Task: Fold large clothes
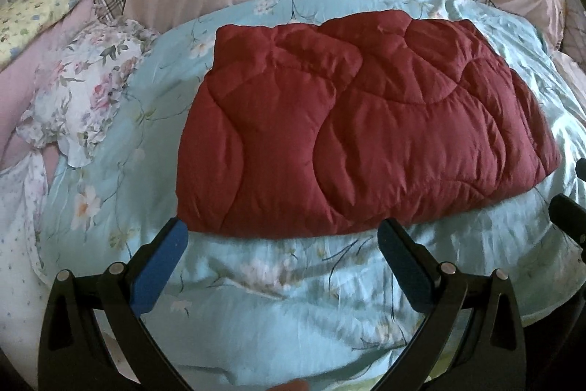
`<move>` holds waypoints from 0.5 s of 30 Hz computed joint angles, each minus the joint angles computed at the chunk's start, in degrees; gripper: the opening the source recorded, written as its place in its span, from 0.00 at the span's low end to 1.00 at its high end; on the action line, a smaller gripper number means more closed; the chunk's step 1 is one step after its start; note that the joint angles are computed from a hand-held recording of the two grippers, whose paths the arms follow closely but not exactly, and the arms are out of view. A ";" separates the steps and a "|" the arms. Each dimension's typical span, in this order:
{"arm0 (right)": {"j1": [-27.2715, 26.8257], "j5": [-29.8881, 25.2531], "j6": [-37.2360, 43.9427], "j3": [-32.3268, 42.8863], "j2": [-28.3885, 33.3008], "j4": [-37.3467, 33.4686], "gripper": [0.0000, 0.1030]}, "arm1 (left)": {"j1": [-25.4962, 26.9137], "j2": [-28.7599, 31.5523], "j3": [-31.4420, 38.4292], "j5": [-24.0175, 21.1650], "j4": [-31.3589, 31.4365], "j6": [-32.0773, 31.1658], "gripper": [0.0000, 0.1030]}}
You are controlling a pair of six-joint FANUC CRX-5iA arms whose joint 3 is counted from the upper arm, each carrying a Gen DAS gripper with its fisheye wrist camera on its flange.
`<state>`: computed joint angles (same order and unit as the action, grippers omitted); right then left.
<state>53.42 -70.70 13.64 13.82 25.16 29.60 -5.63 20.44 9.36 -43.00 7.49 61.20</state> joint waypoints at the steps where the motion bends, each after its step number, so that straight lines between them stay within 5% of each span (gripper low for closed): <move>1: -0.21 -0.01 0.11 0.23 0.18 -0.55 1.00 | -0.08 0.48 0.62 -0.42 -0.18 0.25 1.00; 15: -2.22 0.39 1.81 2.65 2.40 -1.99 1.00 | -0.81 3.89 4.92 -1.25 0.36 1.47 1.00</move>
<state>51.20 -70.31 15.45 16.47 27.56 27.61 -6.44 24.33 14.29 -44.25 7.85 62.67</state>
